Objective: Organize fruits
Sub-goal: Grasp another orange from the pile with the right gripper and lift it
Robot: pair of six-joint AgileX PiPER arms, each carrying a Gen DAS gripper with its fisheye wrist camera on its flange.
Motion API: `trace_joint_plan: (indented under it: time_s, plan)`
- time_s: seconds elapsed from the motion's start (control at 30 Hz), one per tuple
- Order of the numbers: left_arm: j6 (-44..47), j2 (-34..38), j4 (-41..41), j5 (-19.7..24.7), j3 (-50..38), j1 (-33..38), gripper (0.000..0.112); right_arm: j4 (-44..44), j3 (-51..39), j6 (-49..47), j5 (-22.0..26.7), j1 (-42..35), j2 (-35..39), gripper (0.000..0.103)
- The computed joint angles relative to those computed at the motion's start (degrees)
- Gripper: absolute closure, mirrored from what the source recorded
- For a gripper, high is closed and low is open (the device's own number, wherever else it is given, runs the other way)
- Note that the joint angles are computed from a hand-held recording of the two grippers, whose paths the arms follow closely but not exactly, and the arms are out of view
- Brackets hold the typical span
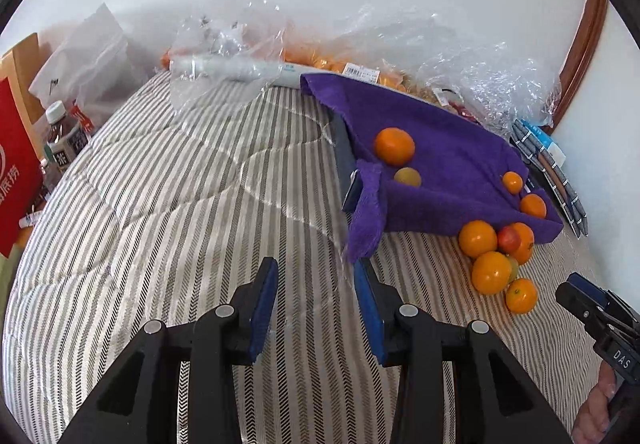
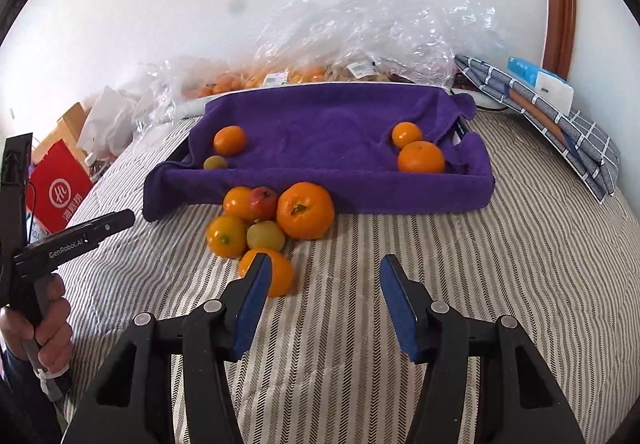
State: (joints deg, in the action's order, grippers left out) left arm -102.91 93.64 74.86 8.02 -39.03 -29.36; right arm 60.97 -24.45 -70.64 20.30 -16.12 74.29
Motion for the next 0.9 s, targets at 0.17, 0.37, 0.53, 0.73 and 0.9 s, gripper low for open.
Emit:
trace_joint_plan:
  time_s: [0.17, 0.37, 0.53, 0.73, 0.9]
  plan:
    - [-2.0, -0.1, 1.5, -1.0, 0.7, 0.9, 0.072, 1.4, 0.4, -1.3, 0.6, 1.0, 0.3, 0.047]
    - [3.9, 0.3, -4.4, -0.2, 0.4, 0.9, 0.069, 1.0, 0.4, -0.6, -0.5, 3.7, 1.1, 0.047]
    - [6.4, 0.5, -6.8, 0.0, 0.1, 0.8, 0.069, 4.5, 0.3, -4.4, -0.3, 5.1, 2.5, 0.047]
    - [5.0, 0.3, -5.7, -1.3, 0.6, 1.7, 0.067, 1.0, -1.6, -0.4, -4.6, 10.6, 7.4, 0.051]
    - [5.3, 0.3, -5.8, -1.3, 0.6, 1.6, 0.067, -1.5, -2.7, 2.9, -6.2, 13.0, 10.0, 0.066]
